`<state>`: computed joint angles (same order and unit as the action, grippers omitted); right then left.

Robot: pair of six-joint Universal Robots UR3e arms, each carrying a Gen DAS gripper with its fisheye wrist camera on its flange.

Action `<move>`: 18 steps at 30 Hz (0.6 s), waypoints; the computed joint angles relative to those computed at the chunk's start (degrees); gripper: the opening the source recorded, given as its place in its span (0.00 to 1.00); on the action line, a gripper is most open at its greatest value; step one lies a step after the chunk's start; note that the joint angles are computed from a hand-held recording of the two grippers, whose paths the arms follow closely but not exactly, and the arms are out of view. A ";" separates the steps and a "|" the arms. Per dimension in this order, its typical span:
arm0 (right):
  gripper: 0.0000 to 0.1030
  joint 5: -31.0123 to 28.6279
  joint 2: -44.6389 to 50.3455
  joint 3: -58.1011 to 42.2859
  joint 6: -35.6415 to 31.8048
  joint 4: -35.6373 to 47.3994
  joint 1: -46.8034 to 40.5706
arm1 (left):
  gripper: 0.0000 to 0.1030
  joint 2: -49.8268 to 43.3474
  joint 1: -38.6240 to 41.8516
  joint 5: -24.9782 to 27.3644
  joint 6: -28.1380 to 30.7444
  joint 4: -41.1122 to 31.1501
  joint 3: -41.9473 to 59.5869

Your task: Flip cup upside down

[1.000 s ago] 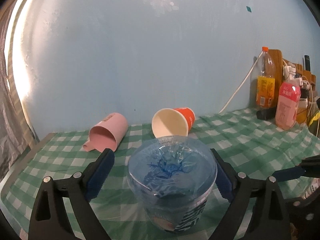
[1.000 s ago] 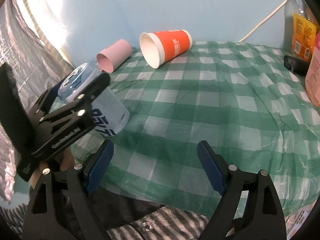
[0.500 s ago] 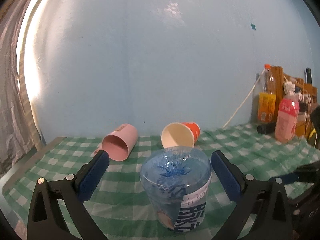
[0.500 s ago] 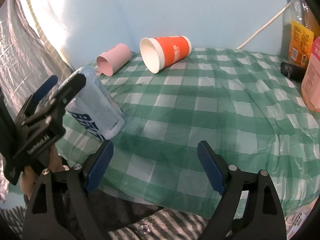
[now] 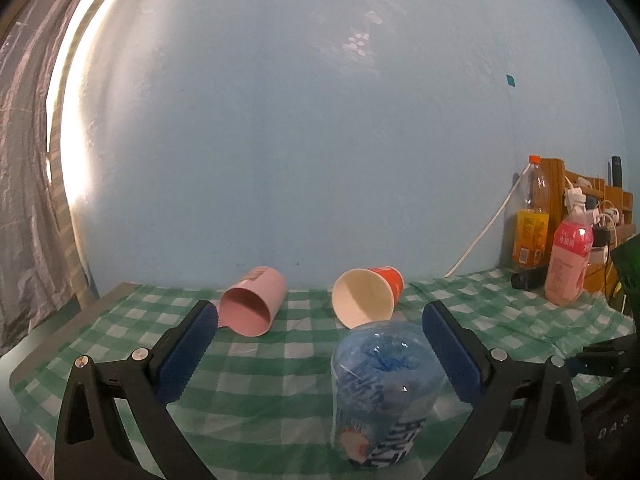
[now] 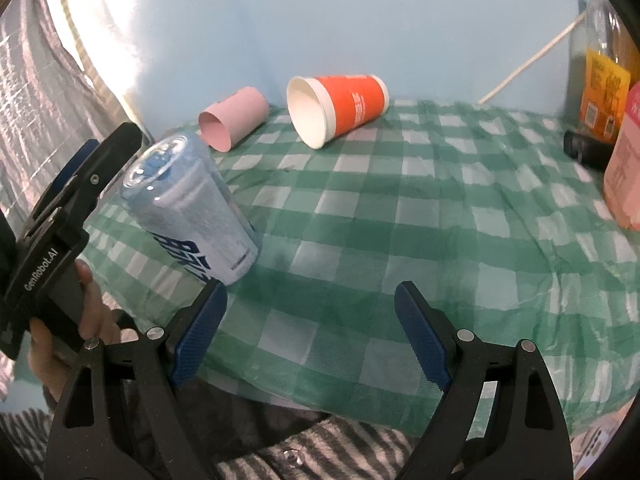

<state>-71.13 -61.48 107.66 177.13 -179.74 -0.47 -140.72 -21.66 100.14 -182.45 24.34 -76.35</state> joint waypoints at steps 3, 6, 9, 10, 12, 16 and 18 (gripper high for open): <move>0.84 -1.57 -1.08 1.57 0.24 -2.50 0.90 | 1.00 4.18 0.91 -1.44 0.34 -0.54 -5.25; 0.84 -4.52 -1.94 3.37 1.10 -7.10 2.41 | 1.00 7.11 1.15 -1.31 0.89 -0.81 -8.51; 0.84 -7.34 -2.95 5.72 0.31 -12.35 4.06 | 1.00 10.08 1.74 -2.33 0.23 -1.18 -12.13; 0.84 -8.16 -3.22 6.38 0.16 -13.80 4.59 | 1.00 10.96 1.93 -2.85 -0.03 -1.90 -13.02; 0.85 -9.86 -3.67 7.36 -0.36 -16.06 5.74 | 1.00 12.96 2.37 -4.57 0.02 -3.94 -15.07; 0.86 -11.90 -4.27 8.63 -1.06 -18.97 7.24 | 1.00 14.22 1.66 -3.97 2.21 -3.12 -17.83; 0.86 -12.08 -4.46 9.29 -0.67 -20.61 7.37 | 1.00 14.41 1.17 -3.44 3.02 -2.32 -18.65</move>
<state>-83.22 -65.94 116.95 176.46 -200.35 6.90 -126.31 -20.49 96.70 -179.43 22.02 -95.00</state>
